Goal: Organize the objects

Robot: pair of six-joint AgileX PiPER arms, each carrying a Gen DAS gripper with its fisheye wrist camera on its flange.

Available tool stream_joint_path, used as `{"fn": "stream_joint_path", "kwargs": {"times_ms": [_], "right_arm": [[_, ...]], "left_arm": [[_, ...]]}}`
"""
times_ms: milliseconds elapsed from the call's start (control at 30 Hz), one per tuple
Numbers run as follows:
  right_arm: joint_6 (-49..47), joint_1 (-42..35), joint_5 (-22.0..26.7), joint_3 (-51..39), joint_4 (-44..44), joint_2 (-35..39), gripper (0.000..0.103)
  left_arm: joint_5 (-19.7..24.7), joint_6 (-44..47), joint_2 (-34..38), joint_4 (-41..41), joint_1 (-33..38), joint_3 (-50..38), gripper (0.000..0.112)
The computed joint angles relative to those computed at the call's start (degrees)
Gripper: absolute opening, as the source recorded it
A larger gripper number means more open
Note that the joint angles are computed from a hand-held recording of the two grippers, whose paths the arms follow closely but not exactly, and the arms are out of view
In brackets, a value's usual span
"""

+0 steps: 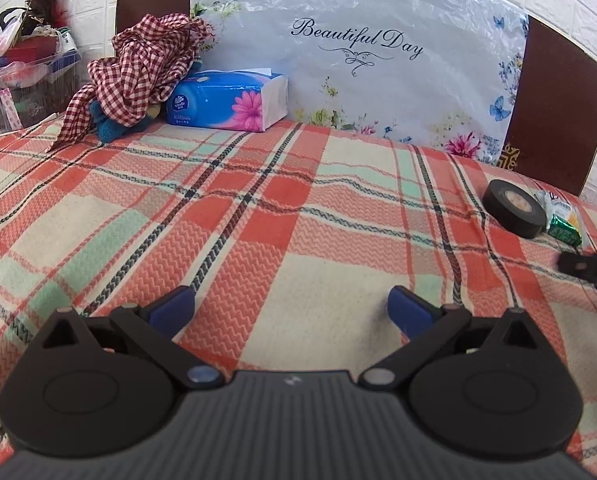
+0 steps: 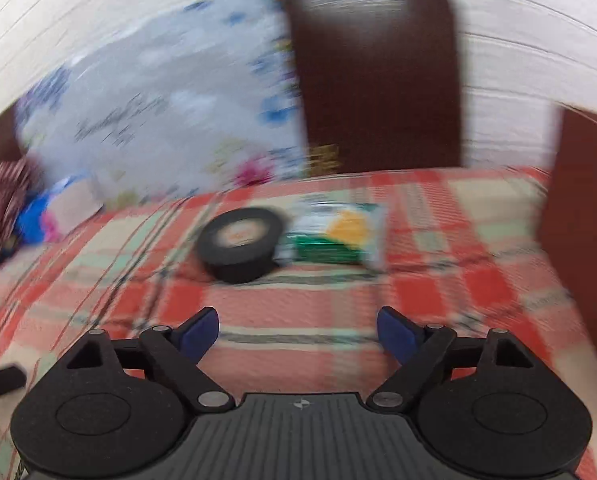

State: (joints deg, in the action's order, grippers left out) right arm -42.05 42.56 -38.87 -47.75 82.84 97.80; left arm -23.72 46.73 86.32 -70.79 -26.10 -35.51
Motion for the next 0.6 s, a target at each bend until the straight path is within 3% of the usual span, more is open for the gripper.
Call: {"fn": "stream_joint_path", "kwargs": {"times_ms": [133, 267, 600], "right_arm": [[11.0, -3.4, -1.9, 4.6, -1.1, -2.9, 0.082], [1.6, -4.5, -0.8, -0.3, 1.5, 0.5, 0.088], [-0.5, -12.9, 7.4, -7.2, -8.1, 6.1, 0.087]], "left_arm": [[-0.3, 1.9, 0.2, -1.7, -0.3, -0.4, 0.103], [-0.5, 3.5, 0.5, -3.1, -0.6, -0.7, 0.103], [-0.9, 5.3, 1.0, -4.6, -0.9, -1.3, 0.103]]}}
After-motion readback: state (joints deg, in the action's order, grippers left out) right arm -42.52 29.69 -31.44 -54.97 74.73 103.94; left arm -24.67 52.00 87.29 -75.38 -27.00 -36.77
